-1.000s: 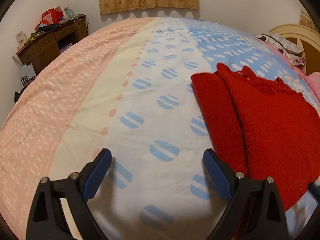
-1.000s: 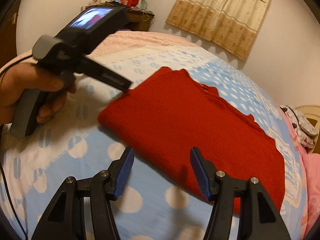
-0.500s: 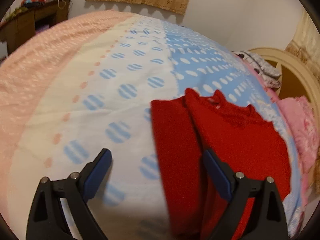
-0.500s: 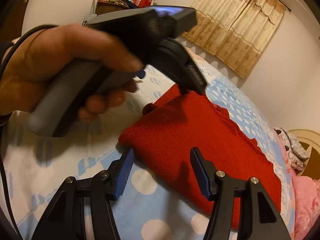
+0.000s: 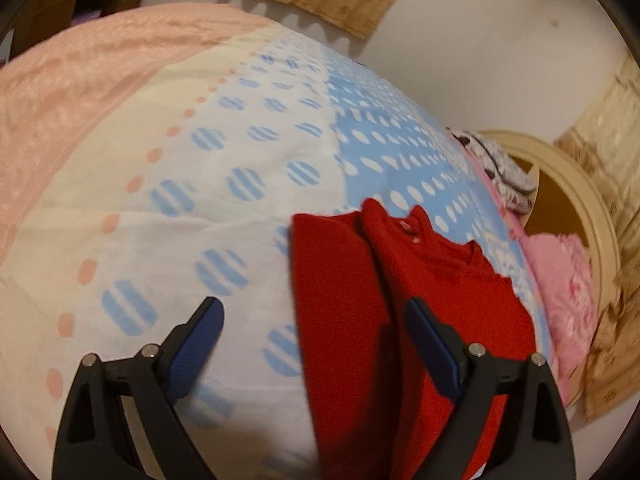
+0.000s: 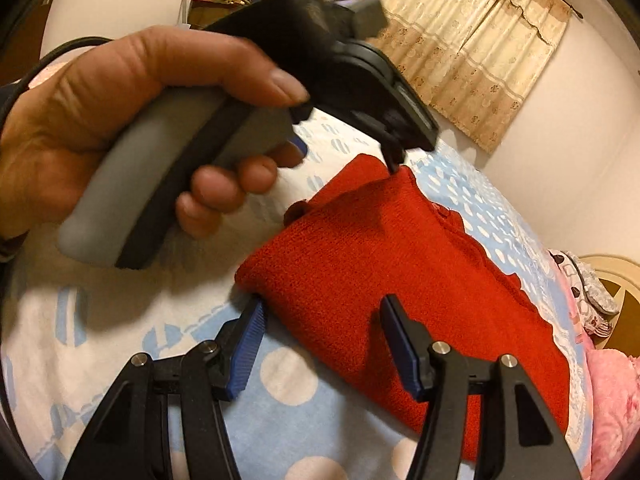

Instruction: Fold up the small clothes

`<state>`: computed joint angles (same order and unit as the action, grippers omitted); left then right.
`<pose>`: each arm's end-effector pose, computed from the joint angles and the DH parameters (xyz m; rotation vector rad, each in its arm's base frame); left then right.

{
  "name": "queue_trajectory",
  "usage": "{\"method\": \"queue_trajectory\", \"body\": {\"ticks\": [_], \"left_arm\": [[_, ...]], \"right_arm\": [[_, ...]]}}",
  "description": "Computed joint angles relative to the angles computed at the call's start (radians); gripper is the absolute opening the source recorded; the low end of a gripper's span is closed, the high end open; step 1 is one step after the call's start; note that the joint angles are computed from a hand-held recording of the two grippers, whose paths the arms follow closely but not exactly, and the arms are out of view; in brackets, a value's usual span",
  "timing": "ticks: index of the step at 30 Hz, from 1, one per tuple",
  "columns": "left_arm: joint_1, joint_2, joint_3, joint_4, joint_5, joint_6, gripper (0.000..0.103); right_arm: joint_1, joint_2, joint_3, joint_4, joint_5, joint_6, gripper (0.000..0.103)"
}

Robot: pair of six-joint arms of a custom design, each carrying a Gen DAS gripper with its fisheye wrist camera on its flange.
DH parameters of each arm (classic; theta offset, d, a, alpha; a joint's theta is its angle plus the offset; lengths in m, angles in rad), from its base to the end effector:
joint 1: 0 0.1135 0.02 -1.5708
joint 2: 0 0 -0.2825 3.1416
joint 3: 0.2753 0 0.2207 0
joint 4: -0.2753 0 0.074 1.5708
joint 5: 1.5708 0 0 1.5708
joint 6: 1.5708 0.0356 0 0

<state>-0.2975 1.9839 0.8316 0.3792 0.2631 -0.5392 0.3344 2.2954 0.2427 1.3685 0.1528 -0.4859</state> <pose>0.3339 -0.1121 0.1269 -0.1579 2.4204 -0.7074 0.2347 0.0758 0.0400 -0.8245 2.1019 -0.2533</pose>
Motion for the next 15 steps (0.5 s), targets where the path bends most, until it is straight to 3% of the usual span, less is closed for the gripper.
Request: {"method": "queue_trajectory", "body": {"ticks": [6,13,15], "left_arm": [[-0.009,0.021,0.034,0.001,0.048,-0.005,0.093],[-0.072,0.05,0.122,-0.104,-0.067,0.049,0.093],[-0.073,0.034,0.116,-0.115,-0.061,0.047,0.093]], "right_arm": [[0.02,0.03,-0.012,0.059,0.03,-0.002,0.059],[0.048,0.038,-0.023,0.079,0.06,0.014,0.059],[0.07,0.053,-0.034,0.108,0.085,0.018,0.059]]}}
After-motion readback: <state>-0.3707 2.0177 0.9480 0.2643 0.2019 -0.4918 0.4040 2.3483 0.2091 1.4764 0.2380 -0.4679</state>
